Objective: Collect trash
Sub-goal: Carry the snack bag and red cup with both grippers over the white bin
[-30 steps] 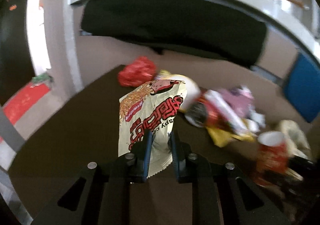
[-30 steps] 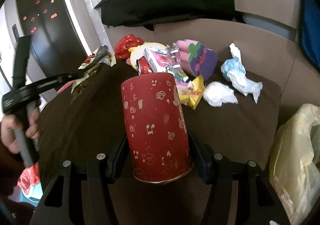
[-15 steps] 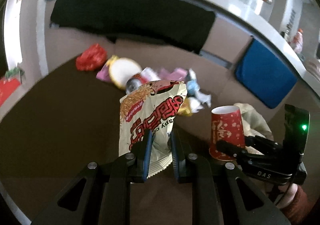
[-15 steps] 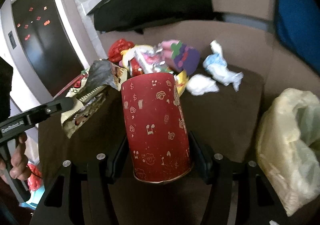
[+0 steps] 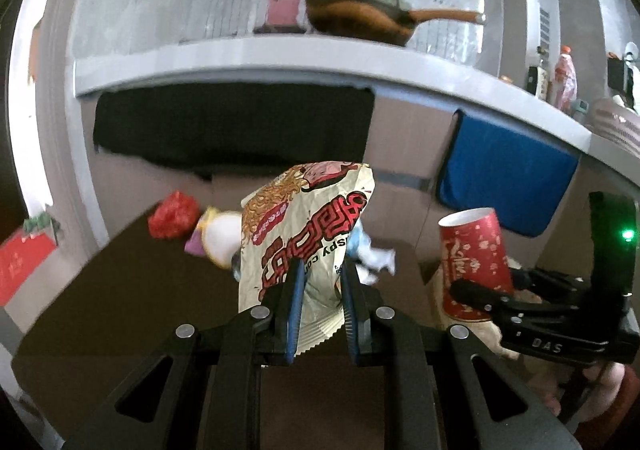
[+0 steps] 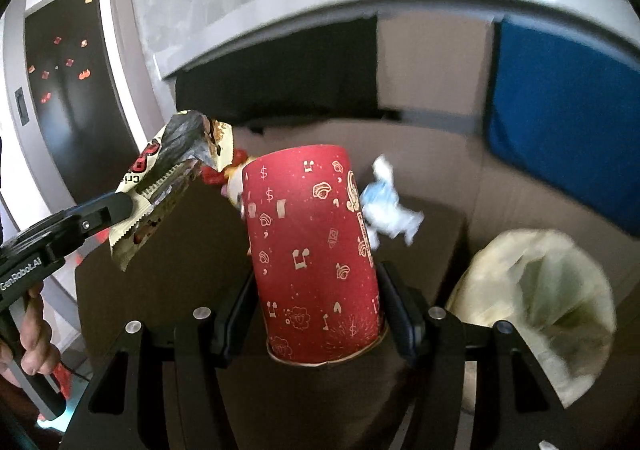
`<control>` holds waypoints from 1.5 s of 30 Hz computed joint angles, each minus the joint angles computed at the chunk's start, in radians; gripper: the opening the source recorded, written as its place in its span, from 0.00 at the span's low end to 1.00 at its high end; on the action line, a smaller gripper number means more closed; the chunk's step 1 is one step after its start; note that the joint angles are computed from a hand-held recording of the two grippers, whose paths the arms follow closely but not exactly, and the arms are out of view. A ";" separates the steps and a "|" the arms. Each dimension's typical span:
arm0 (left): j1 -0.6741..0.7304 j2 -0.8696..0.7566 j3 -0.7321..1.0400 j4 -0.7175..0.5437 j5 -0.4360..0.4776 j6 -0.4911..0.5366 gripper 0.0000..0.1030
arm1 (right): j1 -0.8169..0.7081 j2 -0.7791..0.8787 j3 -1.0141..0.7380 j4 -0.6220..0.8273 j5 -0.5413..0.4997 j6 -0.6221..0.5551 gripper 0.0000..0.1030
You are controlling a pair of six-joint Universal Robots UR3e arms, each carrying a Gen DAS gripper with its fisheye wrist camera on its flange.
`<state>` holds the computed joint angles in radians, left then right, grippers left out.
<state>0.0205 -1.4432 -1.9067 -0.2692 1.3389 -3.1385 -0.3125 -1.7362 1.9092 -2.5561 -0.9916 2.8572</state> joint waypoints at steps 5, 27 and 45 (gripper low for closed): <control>-0.130 -0.107 0.162 0.026 0.108 -0.032 0.18 | -0.128 -0.098 -0.043 0.079 0.069 -0.035 0.54; -0.561 -0.694 0.955 -0.144 0.261 -0.120 0.18 | -0.735 -0.233 -0.121 0.367 0.319 -0.292 0.55; -0.539 -0.809 0.990 -0.180 0.195 -0.151 0.19 | -0.683 -0.111 -0.025 0.231 0.242 -0.269 0.55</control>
<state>-0.5182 -2.2522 -0.9168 -0.4492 1.5343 -3.2896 -0.9952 -1.8473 1.8844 -2.3251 -0.7491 2.5880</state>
